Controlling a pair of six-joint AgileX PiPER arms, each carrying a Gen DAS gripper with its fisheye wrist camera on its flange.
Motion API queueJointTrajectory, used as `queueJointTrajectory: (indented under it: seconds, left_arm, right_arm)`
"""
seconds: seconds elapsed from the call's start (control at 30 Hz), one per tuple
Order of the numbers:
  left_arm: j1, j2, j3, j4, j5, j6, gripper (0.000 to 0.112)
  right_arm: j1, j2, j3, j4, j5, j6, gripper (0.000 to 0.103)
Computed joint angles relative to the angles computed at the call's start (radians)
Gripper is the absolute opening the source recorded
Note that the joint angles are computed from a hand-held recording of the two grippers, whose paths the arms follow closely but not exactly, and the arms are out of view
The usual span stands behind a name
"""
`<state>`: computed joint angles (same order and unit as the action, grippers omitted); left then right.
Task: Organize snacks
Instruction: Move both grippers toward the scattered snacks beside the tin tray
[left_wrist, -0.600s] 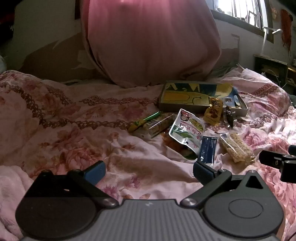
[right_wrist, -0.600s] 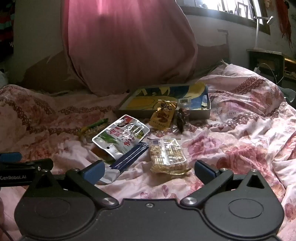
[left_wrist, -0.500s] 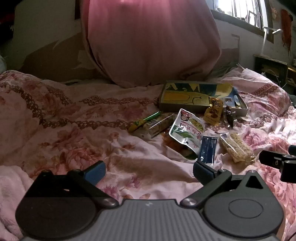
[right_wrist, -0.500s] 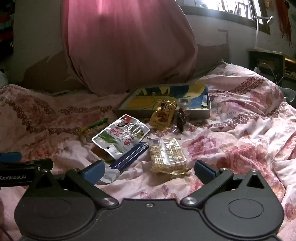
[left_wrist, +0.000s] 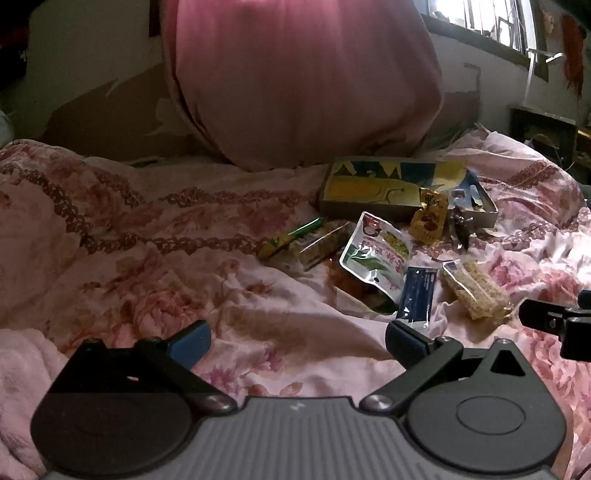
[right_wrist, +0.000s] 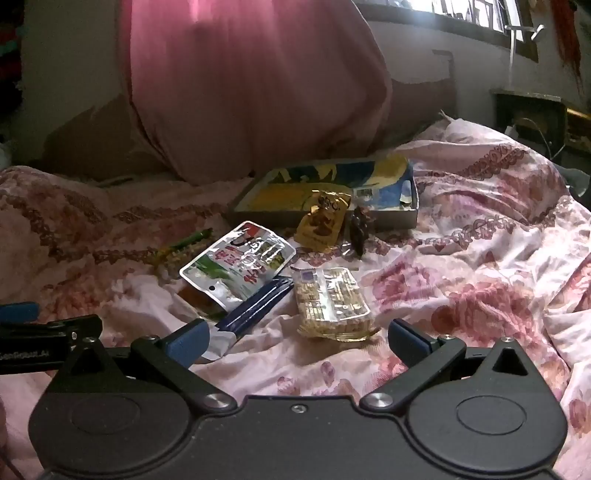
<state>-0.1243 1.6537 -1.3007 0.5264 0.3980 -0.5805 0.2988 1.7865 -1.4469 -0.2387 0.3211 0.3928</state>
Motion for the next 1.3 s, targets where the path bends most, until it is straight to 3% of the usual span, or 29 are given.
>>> queueJointTrajectory:
  seconds: [0.37,0.9,1.07,1.3]
  left_arm:
    - [0.001,0.032,-0.051,-0.074,0.054,0.094,0.103]
    - [0.022,0.232,-0.372,-0.366,0.224,0.464,0.103]
    - [0.043,0.38,-0.617,-0.567,0.4,0.679,0.103]
    - [0.043,0.662,-1.087,-0.675,0.691,0.741,0.103]
  right_arm:
    - [-0.004,0.018,-0.022,0.051,0.035,-0.037,0.103]
    - [-0.117,0.139,-0.238,0.423,0.282,-0.235,0.103]
    - [-0.143,0.225,-0.38,0.458,0.383,-0.307,0.103]
    - [-0.168,0.409,-0.673,0.415,0.542,-0.396,0.103]
